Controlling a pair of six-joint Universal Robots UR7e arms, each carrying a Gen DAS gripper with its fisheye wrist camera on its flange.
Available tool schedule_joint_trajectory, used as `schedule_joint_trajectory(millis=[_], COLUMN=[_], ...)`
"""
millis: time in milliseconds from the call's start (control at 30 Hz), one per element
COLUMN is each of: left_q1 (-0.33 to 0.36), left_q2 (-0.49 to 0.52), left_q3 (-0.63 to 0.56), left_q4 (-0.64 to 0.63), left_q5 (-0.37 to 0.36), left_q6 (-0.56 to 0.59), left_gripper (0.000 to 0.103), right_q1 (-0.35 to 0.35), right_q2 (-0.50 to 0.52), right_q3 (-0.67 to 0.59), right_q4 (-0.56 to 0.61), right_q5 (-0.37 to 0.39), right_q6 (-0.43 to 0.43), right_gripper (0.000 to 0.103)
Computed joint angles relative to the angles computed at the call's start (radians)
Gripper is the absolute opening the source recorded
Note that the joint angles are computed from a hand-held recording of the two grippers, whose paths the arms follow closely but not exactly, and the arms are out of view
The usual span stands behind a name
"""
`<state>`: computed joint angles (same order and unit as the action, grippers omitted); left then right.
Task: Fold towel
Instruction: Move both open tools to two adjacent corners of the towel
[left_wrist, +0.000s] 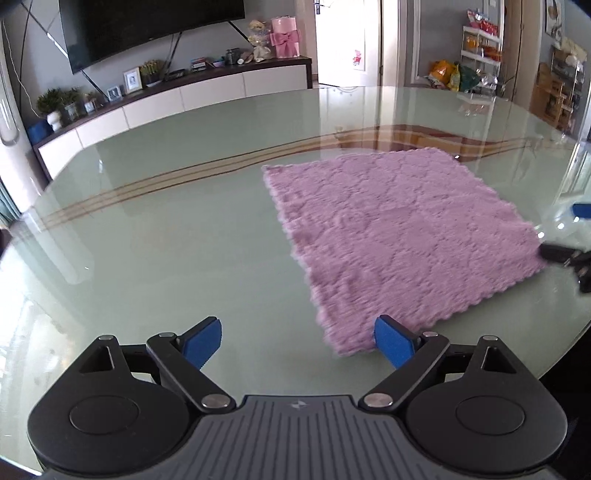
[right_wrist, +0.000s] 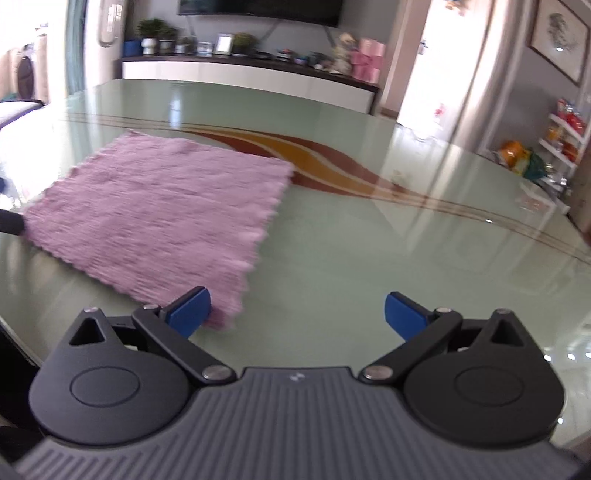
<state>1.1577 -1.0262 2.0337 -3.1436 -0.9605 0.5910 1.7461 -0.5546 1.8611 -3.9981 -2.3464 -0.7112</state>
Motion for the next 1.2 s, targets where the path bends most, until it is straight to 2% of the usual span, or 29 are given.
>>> schedule_joint_trajectory(millis=[67, 167, 233, 333, 367, 400, 467, 567, 700, 733, 767, 867, 1200], left_q1=[-0.003, -0.005, -0.004, -0.004, -0.005, -0.004, 0.000, -0.002, -0.001, 0.000, 0.000, 0.001, 0.011], left_q2=[-0.015, -0.038, -0.060, -0.085, -0.085, -0.090, -0.094, -0.094, -0.094, -0.095, -0.095, -0.089, -0.079], left_q3=[0.007, 0.012, 0.014, 0.020, 0.021, 0.023, 0.024, 0.024, 0.020, 0.018, 0.017, 0.010, -0.022], left_q4=[0.006, 0.014, 0.032, 0.054, 0.055, 0.064, 0.082, 0.107, 0.156, 0.171, 0.181, 0.206, 0.255], left_q5=[0.041, 0.060, 0.034, -0.019, -0.030, -0.056, -0.096, -0.115, -0.136, -0.141, -0.145, -0.146, -0.141], left_q6=[0.009, -0.008, -0.032, -0.051, -0.050, -0.044, -0.032, -0.022, -0.030, -0.033, -0.036, -0.036, -0.017], left_gripper=[0.092, 0.091, 0.091, 0.091, 0.089, 0.084, 0.078, 0.066, 0.045, 0.038, 0.036, 0.031, 0.028], right_q1=[-0.002, -0.008, -0.009, -0.013, -0.017, -0.020, -0.027, -0.025, -0.015, -0.013, -0.012, -0.010, -0.019], right_q2=[-0.005, -0.021, -0.035, -0.086, -0.102, -0.117, -0.150, -0.170, -0.175, -0.175, -0.175, -0.177, -0.197], right_q3=[0.002, 0.014, 0.027, 0.070, 0.082, 0.094, 0.115, 0.134, 0.149, 0.148, 0.146, 0.144, 0.151], right_q4=[-0.007, -0.012, -0.007, 0.076, 0.106, 0.135, 0.199, 0.258, 0.296, 0.301, 0.307, 0.326, 0.383], right_q5=[-0.015, -0.003, 0.016, 0.099, 0.126, 0.152, 0.200, 0.228, 0.256, 0.263, 0.270, 0.278, 0.288], right_q6=[0.001, 0.006, 0.026, 0.112, 0.141, 0.169, 0.222, 0.244, 0.213, 0.202, 0.191, 0.180, 0.173], right_gripper=[0.103, 0.103, 0.103, 0.101, 0.097, 0.095, 0.076, 0.062, 0.052, 0.043, 0.035, 0.028, 0.027])
